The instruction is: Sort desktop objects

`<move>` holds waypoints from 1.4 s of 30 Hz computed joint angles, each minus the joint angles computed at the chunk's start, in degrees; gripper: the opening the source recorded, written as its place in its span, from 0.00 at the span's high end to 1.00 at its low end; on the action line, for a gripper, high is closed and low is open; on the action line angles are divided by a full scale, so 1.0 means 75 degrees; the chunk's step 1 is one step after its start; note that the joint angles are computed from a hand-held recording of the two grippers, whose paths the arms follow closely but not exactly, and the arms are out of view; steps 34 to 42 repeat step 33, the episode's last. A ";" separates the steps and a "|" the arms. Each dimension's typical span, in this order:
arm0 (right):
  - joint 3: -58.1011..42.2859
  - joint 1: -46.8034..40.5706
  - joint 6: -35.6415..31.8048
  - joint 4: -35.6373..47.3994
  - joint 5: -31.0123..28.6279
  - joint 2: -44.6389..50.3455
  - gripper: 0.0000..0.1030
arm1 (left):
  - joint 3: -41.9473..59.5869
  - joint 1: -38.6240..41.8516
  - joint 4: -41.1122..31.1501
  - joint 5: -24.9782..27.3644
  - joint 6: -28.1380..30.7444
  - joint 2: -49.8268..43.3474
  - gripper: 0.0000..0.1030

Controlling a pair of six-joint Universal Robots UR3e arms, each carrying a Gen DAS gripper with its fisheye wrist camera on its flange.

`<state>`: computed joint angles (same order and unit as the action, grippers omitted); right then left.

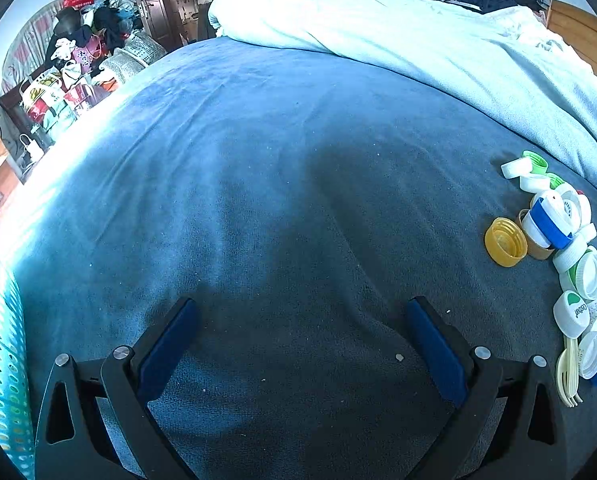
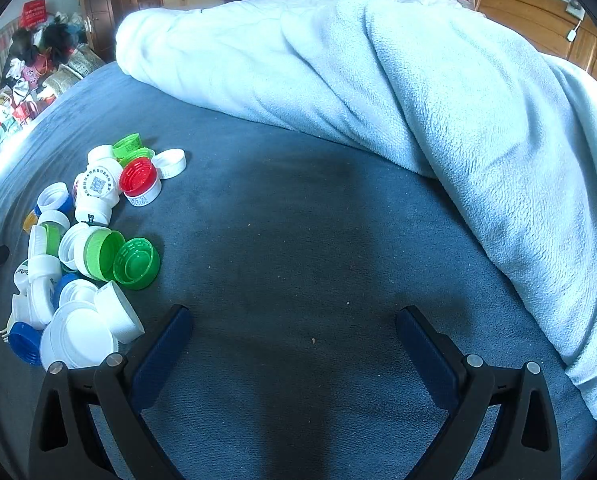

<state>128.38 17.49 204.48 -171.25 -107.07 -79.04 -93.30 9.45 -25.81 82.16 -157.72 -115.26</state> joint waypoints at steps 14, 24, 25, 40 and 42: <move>-0.0036 0.0003 -0.0003 0.0030 -0.0005 0.0010 0.00 | -0.0122 0.0021 0.0150 -0.0058 -0.0016 -0.0002 0.01; -0.0044 -0.0007 -0.0009 0.0042 0.0005 0.0004 0.00 | 0.0044 -0.0010 -0.0063 -0.0058 -0.0113 -0.0055 0.01; -0.0079 0.0003 0.0000 0.0036 0.0000 0.0047 0.00 | 0.0052 -0.0003 -0.0077 -0.0071 -0.0114 -0.0054 0.01; -0.0099 0.0008 0.0005 0.0043 -0.0003 0.0062 0.00 | 0.0022 0.0065 -0.0049 -0.0180 -0.0096 -0.0044 0.01; -0.0099 0.0008 0.0005 0.0043 -0.0003 0.0062 0.00 | 0.0022 0.0065 -0.0049 -0.0180 -0.0096 -0.0044 0.01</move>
